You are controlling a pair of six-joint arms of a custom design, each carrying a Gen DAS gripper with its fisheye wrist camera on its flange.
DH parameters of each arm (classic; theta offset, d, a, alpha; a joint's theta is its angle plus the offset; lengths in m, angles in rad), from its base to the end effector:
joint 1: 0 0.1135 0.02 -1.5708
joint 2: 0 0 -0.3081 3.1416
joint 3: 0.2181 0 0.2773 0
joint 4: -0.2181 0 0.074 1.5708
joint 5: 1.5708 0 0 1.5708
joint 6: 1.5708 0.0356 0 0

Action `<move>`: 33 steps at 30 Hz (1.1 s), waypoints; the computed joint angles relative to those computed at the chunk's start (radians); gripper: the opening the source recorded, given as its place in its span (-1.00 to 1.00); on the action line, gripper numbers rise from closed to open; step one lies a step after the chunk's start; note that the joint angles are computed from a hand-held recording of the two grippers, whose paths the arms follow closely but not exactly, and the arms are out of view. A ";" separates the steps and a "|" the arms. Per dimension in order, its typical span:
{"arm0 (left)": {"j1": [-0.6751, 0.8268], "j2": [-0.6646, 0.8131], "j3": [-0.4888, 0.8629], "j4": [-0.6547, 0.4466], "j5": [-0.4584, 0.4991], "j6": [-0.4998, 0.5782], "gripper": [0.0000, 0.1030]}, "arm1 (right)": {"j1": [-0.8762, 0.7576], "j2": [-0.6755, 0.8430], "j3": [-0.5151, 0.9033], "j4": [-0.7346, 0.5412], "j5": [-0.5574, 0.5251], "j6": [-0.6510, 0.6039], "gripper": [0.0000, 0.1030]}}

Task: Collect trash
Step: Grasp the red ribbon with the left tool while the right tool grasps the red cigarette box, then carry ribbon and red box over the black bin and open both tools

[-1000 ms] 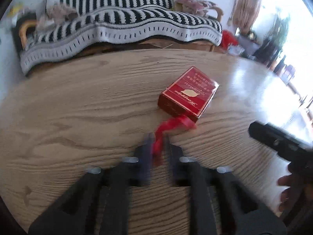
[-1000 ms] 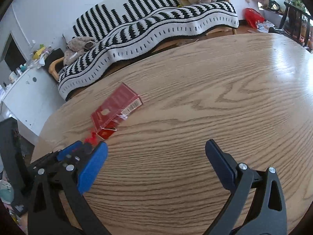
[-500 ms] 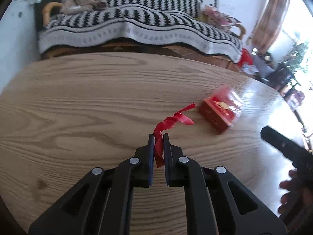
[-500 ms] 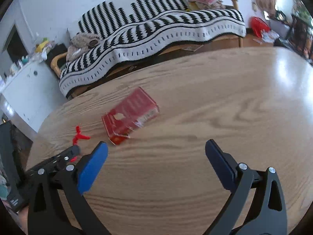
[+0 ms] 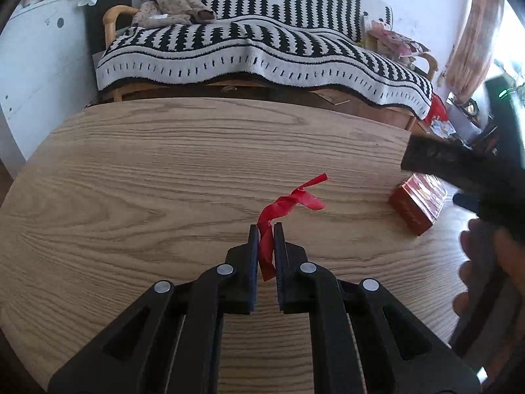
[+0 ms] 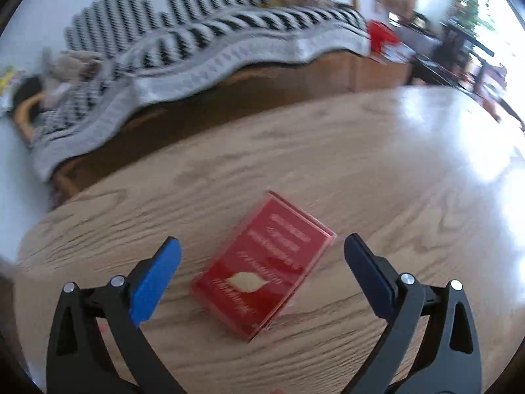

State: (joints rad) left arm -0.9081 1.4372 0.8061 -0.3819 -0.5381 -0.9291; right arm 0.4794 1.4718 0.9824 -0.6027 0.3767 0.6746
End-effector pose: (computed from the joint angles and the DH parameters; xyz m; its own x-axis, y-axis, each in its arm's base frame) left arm 0.1918 -0.2161 0.2188 -0.7210 -0.1942 -0.6652 -0.1129 0.9800 -0.1638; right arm 0.2776 0.1295 0.2507 -0.7890 0.2444 -0.5637 0.2744 0.9611 0.0327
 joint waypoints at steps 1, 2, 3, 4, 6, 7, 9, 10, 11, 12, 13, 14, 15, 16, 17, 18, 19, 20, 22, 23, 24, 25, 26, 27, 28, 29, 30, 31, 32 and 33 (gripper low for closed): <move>0.000 -0.005 -0.005 0.002 0.001 -0.003 -0.84 | -0.005 0.002 -0.012 0.008 -0.010 -0.003 0.86; 0.002 -0.013 -0.013 0.005 0.003 -0.004 -0.84 | -0.016 -0.005 -0.033 0.032 -0.027 -0.012 0.86; 0.008 -0.024 -0.022 0.011 0.009 -0.002 -0.84 | -0.025 -0.016 -0.054 0.050 -0.048 -0.016 0.86; 0.007 -0.031 -0.029 0.013 0.010 -0.006 -0.84 | -0.029 -0.024 -0.065 0.061 -0.060 -0.017 0.87; 0.003 -0.041 -0.037 0.015 0.012 -0.010 -0.84 | -0.042 -0.074 -0.121 0.128 -0.087 -0.043 0.76; 0.003 -0.046 -0.040 0.018 0.014 -0.009 -0.84 | -0.043 -0.092 -0.139 0.148 -0.089 -0.063 0.67; -0.001 -0.052 -0.041 0.016 0.009 -0.014 -0.84 | -0.049 -0.126 -0.167 0.169 -0.115 -0.097 0.33; -0.001 -0.058 -0.044 0.018 0.010 -0.017 -0.84 | -0.060 -0.142 -0.179 0.174 -0.133 -0.108 0.30; -0.002 -0.058 -0.044 0.020 0.012 -0.019 -0.84 | -0.066 -0.154 -0.187 0.175 -0.147 -0.117 0.24; -0.003 -0.060 -0.044 0.022 0.015 -0.019 -0.84 | -0.075 -0.167 -0.192 0.173 -0.165 -0.130 0.19; -0.006 -0.063 -0.045 0.021 0.014 -0.019 -0.84 | -0.085 -0.176 -0.194 0.171 -0.184 -0.139 0.17; -0.009 -0.063 -0.041 0.018 0.014 -0.017 -0.84 | -0.094 -0.185 -0.198 0.168 -0.202 -0.144 0.13; -0.008 -0.065 -0.041 0.018 0.014 -0.014 -0.84 | -0.101 -0.196 -0.200 0.160 -0.217 -0.152 0.11; -0.010 -0.068 -0.040 0.016 0.014 -0.014 -0.84 | -0.105 -0.207 -0.204 0.156 -0.230 -0.156 0.10; -0.012 -0.070 -0.039 0.013 0.012 -0.015 -0.84 | -0.106 -0.214 -0.208 0.154 -0.234 -0.158 0.08; -0.012 -0.072 -0.037 0.011 0.012 -0.016 -0.84 | -0.103 -0.225 -0.214 0.149 -0.240 -0.162 0.06; -0.014 -0.076 -0.034 0.008 0.013 -0.015 -0.84 | -0.100 -0.234 -0.218 0.145 -0.245 -0.163 0.06; -0.017 -0.078 -0.031 0.003 0.012 -0.013 -0.84 | -0.095 -0.245 -0.222 0.140 -0.250 -0.160 0.06; -0.030 -0.084 -0.016 -0.019 0.001 -0.009 -0.84 | -0.083 -0.265 -0.233 0.138 -0.244 -0.156 0.06; -0.039 -0.089 -0.009 -0.034 -0.010 -0.009 -0.84 | -0.072 -0.279 -0.231 0.128 -0.237 -0.155 0.06; -0.047 -0.094 -0.003 -0.050 -0.020 -0.012 -0.84 | -0.061 -0.290 -0.231 0.120 -0.229 -0.154 0.06; -0.050 -0.101 -0.001 -0.059 -0.024 -0.013 -0.84 | -0.049 -0.300 -0.228 0.111 -0.220 -0.152 0.06; -0.055 -0.110 0.001 -0.069 -0.029 -0.018 -0.84 | -0.042 -0.307 -0.225 0.104 -0.215 -0.152 0.06; -0.062 -0.119 0.003 -0.081 -0.036 -0.025 -0.84 | -0.032 -0.324 -0.221 0.090 -0.211 -0.150 0.06; -0.077 -0.131 0.010 -0.101 -0.051 -0.033 -0.84 | -0.025 -0.346 -0.217 0.073 -0.214 -0.149 0.06; -0.086 -0.139 0.014 -0.110 -0.059 -0.035 -0.84 | -0.025 -0.365 -0.214 0.058 -0.218 -0.153 0.06; -0.109 -0.149 0.023 -0.129 -0.078 -0.042 -0.84 | -0.016 -0.400 -0.208 0.028 -0.214 -0.159 0.06; -0.126 -0.157 0.027 -0.143 -0.092 -0.047 -0.84 | -0.013 -0.427 -0.206 0.005 -0.209 -0.165 0.06; -0.154 -0.163 0.036 -0.166 -0.114 -0.059 -0.84 | -0.010 -0.469 -0.199 -0.034 -0.204 -0.173 0.06; -0.193 -0.168 0.049 -0.199 -0.141 -0.081 -0.84 | -0.015 -0.505 -0.197 -0.068 -0.204 -0.180 0.06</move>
